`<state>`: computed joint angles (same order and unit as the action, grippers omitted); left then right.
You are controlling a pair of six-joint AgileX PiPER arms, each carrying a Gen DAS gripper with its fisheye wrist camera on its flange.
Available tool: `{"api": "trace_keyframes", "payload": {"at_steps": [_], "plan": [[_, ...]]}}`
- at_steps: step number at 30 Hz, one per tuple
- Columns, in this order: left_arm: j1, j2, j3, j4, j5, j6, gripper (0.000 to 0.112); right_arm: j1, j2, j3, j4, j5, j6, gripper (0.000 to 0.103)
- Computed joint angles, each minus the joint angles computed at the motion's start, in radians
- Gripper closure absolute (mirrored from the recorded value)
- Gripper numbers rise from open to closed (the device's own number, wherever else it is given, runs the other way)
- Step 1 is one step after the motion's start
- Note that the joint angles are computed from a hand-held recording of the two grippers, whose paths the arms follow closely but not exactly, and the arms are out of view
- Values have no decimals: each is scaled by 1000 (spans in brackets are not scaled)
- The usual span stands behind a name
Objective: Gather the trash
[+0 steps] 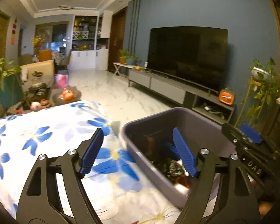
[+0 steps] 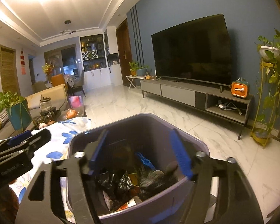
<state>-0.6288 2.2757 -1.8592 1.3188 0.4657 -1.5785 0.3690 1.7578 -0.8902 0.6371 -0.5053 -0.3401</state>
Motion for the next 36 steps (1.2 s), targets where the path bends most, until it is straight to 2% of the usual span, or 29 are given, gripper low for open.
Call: {"api": "trace_keyframes", "payload": {"at_steps": [3,5,7,10,14,18,22,24,31,36], "plan": [[-18,-22,26,-15,70,21,26,26,-13,11,57,-9,-56,15],[-28,-51,76,22,91,-18,23,52,-27,25,104,-23,-99,13],[-37,-86,140,78,99,-79,21,75,-36,31,159,-29,-148,6],[-57,-131,217,136,139,-151,19,94,-49,49,179,-30,-161,6],[-81,-197,324,182,180,-226,18,142,-81,68,292,-31,-243,6],[-100,-266,424,197,208,-259,17,233,-121,103,443,-106,-357,6],[-144,-338,542,242,296,-324,16,330,-170,138,549,-168,-428,6],[-161,-395,626,271,313,-388,15,378,-199,156,599,-189,-458,6],[-218,-546,816,264,375,-467,15,565,-274,210,735,-307,-508,6],[-290,-631,935,244,469,-499,15,695,-306,231,823,-377,-528,6]]}}
